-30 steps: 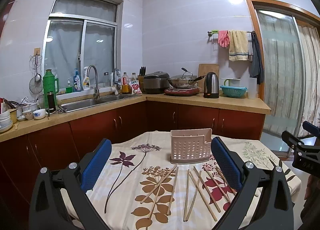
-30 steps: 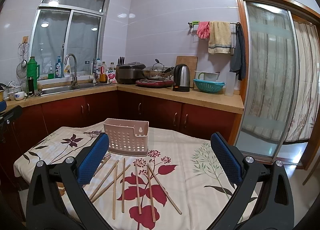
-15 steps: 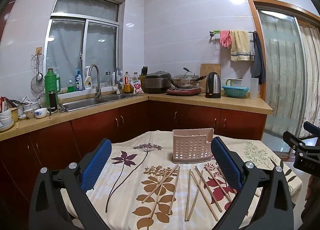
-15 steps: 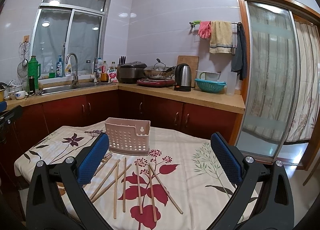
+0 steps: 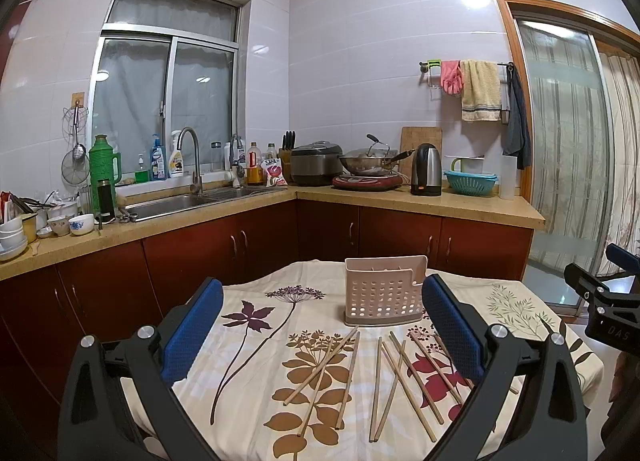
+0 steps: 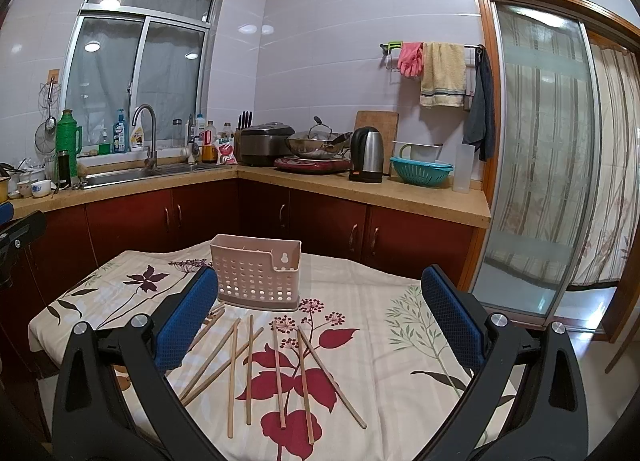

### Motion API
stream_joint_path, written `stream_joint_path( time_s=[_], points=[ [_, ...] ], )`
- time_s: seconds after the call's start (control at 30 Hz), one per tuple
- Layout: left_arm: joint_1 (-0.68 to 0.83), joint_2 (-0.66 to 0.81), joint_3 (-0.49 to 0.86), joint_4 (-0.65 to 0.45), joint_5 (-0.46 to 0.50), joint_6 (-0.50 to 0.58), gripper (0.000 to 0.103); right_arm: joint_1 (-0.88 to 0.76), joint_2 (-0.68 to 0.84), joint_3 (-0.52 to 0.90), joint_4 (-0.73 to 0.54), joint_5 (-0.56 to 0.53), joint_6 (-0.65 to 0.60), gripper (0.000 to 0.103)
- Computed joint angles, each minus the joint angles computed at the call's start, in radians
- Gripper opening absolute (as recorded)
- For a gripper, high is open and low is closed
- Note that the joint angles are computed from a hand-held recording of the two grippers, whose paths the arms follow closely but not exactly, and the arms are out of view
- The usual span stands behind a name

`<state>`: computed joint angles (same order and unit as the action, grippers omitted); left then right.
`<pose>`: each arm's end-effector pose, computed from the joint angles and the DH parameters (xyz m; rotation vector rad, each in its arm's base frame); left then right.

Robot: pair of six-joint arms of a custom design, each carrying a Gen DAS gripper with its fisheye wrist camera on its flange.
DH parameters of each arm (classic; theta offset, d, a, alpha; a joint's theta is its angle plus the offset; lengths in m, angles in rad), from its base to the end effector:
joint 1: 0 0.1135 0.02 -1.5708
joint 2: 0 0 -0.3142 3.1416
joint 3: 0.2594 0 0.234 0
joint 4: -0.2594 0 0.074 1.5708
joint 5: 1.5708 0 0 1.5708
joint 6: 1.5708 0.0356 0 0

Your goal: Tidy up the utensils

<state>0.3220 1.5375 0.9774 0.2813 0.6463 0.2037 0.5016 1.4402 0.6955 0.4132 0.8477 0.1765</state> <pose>0.3213 0.0846 0.3300 0.3363 1.7660 -0.2222 0.2569 0.1104 0.2841 0.2669 1.7794 -0.3224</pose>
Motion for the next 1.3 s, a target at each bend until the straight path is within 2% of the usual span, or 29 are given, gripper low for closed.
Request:
stream_joint_path(
  time_s=[1.13, 1.3],
  points=[
    [0.003, 0.003, 0.002, 0.0, 0.004, -0.001, 0.097, 0.006, 0.016, 0.003, 0.007, 0.003, 0.003, 0.099],
    [0.001, 0.006, 0.003, -0.005, 0.002, 0.003, 0.097, -0.013, 0.036, 0.003, 0.018, -0.026, 0.005, 0.099]
  ],
)
